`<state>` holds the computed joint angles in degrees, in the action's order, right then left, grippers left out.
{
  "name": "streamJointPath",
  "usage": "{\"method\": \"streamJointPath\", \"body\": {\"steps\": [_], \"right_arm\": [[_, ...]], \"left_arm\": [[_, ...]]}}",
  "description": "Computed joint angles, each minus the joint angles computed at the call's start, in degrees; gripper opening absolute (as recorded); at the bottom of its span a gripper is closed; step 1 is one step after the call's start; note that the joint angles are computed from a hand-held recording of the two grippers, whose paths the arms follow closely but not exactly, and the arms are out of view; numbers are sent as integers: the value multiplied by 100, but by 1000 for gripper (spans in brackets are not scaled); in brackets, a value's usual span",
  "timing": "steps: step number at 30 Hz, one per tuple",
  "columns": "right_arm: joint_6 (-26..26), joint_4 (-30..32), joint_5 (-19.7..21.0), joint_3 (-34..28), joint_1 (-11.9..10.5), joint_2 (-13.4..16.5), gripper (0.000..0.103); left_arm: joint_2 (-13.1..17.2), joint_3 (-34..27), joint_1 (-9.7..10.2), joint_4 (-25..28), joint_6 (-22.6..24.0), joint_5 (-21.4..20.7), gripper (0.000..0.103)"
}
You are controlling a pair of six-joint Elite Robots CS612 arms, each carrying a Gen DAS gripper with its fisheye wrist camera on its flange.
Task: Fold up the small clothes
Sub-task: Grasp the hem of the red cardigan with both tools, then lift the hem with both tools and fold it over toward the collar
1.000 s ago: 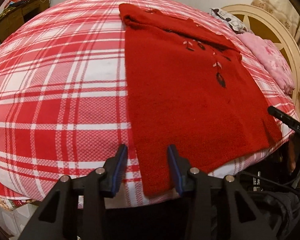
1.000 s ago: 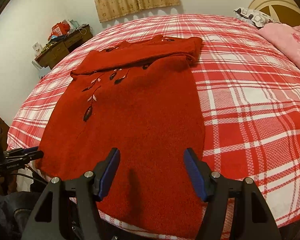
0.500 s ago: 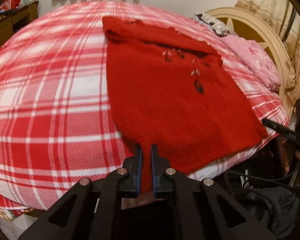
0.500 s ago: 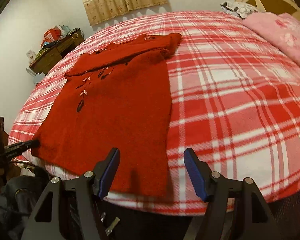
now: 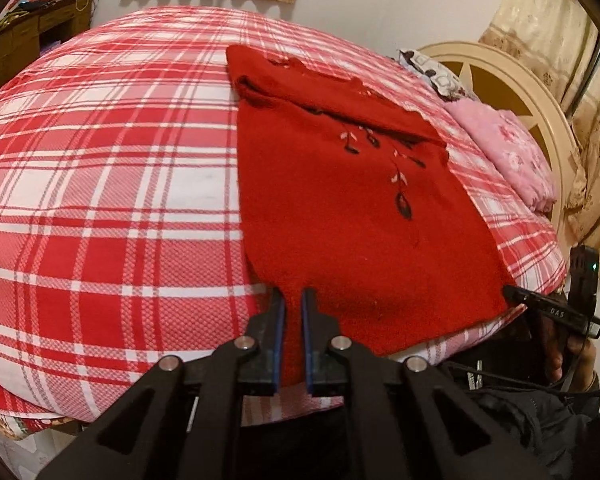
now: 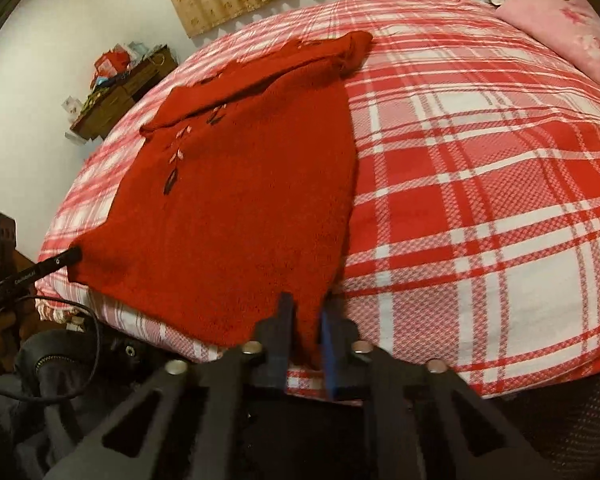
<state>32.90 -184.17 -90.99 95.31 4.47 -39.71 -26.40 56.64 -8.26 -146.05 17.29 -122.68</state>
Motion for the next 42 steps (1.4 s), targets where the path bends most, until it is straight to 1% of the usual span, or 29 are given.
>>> {"method": "streamJointPath", "body": {"steps": [2,5,7,9,11,14,17,20,26,30,33,34,35,36,38,41,42], "right_arm": [[34,-377,63,74,-16,4,8],[-14,-715,-37,87,-3,52,8],[121,-624,-127,35,-4,106,8],[158,-617,-142,11,-9,120,7],[83,-741,-229,-1,8,108,7],[-104,-1049,-379,-54,34,78,7],[-271,-1195,-542,-153,48,56,7],[-368,-1312,-615,-278,27,51,7],[-469,-1503,-707,-483,-53,40,7],[-573,-1542,-823,-640,-100,31,7],[-668,-1694,-887,-709,-123,-14,7],[-721,-1789,-922,-725,-120,-41,6],[-779,-1896,-947,-731,-117,-69,2],[-882,-2036,-998,-741,-100,-105,0],[-1060,-2204,-1109,-786,-70,-153,0],[-1167,-2251,-1033,-833,-76,-202,0],[-1247,-2092,-927,-862,-85,-218,0]], "left_arm": [[4,10,17,-112,-42,-79,8],[59,-25,22,-265,-96,-182,8],[118,-111,6,-184,-123,-101,8],[177,-228,9,-61,-158,-135,8],[229,-343,18,-27,-199,-213,8],[271,-460,25,-155,-279,-310,8],[348,-679,29,-262,-390,-440,8],[427,-884,30,-354,-517,-518,8],[675,-1459,64,-273,-1031,-941,8],[812,-1766,53,-281,-1230,-1056,8],[887,-1952,35,-342,-1299,-1106,8],[915,-2027,30,-368,-1333,-1122,8],[952,-2118,30,-377,-1370,-1172,8],[988,-2204,31,-389,-1405,-1202,8],[1064,-2393,35,-431,-1509,-1274,8],[1128,-2547,37,-449,-1618,-1399,8],[1113,-2530,27,-437,-1559,-1380,8]]}}
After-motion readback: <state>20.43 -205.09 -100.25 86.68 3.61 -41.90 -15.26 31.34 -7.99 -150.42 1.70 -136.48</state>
